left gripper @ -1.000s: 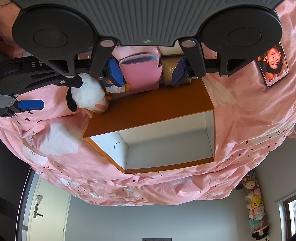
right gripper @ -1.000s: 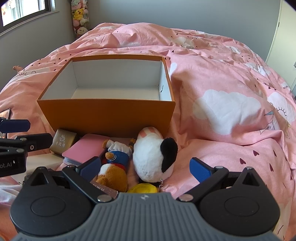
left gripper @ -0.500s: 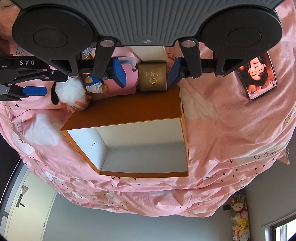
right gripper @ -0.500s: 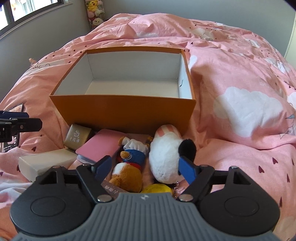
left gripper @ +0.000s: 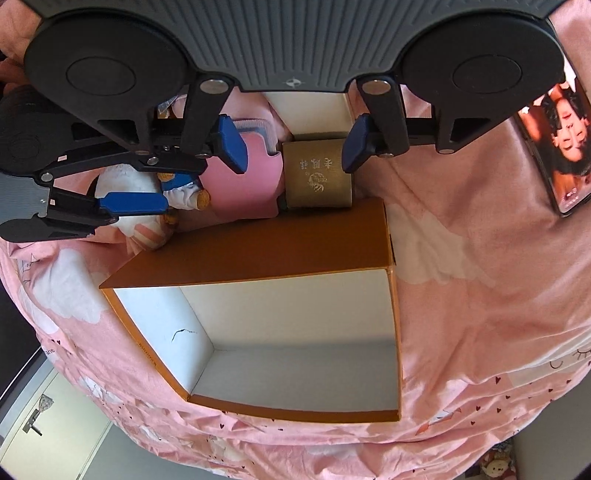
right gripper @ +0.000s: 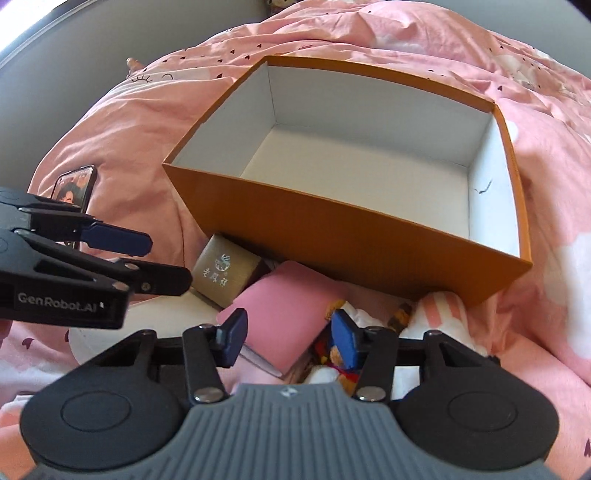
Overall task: Organize objects
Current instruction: 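Reach the left gripper toward the small gold box by the orange box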
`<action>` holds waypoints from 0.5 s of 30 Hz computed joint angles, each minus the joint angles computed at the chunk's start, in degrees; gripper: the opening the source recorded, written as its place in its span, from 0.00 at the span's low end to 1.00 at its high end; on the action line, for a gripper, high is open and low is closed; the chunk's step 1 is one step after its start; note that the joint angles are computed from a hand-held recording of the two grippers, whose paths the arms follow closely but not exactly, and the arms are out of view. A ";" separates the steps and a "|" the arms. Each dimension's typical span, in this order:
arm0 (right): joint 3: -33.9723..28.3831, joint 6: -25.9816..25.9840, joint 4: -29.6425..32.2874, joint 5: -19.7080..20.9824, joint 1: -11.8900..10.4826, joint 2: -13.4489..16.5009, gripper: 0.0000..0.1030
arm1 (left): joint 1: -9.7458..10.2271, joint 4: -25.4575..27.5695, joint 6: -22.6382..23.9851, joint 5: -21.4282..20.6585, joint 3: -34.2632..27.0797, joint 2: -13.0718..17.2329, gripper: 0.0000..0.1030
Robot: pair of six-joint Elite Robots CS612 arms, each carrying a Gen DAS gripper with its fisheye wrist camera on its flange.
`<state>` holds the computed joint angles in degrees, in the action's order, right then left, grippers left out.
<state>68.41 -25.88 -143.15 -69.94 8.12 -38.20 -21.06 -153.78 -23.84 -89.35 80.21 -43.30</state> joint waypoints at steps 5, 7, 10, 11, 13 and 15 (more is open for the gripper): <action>-4.69 -1.51 1.99 -3.05 0.74 3.01 0.46 | 0.74 4.44 -0.70 -1.17 -3.71 2.66 0.75; -6.30 -1.60 3.38 -3.32 0.81 3.96 0.42 | 0.95 4.95 -1.34 -1.81 -4.58 3.38 0.79; -7.90 -1.60 4.21 -4.02 0.96 5.10 0.39 | 1.05 5.99 -1.87 -1.94 -5.86 4.33 0.83; -8.36 -1.63 4.68 -4.06 0.92 5.43 0.39 | 1.08 6.57 -1.93 -2.05 -6.23 4.58 0.84; -9.23 -1.33 5.71 -4.11 0.89 5.98 0.38 | 1.17 7.89 -2.17 -2.35 -7.14 5.16 0.84; -9.86 -0.91 6.56 -3.89 0.77 6.40 0.38 | 1.24 9.08 -2.37 -2.62 -7.89 5.67 0.84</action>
